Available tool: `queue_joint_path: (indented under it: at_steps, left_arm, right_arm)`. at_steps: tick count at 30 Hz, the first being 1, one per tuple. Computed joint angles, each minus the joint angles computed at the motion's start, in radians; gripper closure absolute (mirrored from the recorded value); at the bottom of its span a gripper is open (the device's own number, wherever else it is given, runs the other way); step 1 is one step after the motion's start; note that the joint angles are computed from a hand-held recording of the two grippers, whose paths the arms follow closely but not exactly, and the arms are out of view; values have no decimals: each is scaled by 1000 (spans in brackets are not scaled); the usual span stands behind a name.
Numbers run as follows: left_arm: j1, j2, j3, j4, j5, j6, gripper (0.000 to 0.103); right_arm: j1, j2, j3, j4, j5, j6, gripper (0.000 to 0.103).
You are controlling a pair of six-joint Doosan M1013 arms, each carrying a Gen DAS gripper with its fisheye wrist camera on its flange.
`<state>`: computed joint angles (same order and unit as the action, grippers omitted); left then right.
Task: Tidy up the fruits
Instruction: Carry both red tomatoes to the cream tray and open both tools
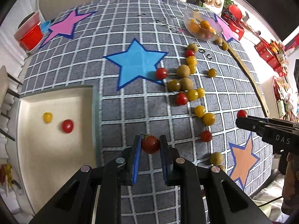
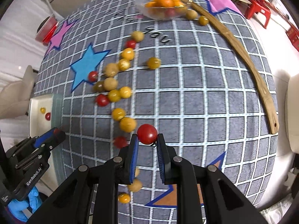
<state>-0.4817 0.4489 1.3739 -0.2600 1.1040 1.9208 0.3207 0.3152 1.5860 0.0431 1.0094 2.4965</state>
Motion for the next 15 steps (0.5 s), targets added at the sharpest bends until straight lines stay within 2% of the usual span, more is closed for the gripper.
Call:
queue_joint_path:
  at_steps: [9,15]
  left_arm:
    - [63,-31,33,20,-50,-41,82]
    - [119,-42,57,85,-78,-109,82]
  right_arm:
    - [40,75,-127,21,30,-96,82]
    - [70,147,-244,51,56,-184,82]
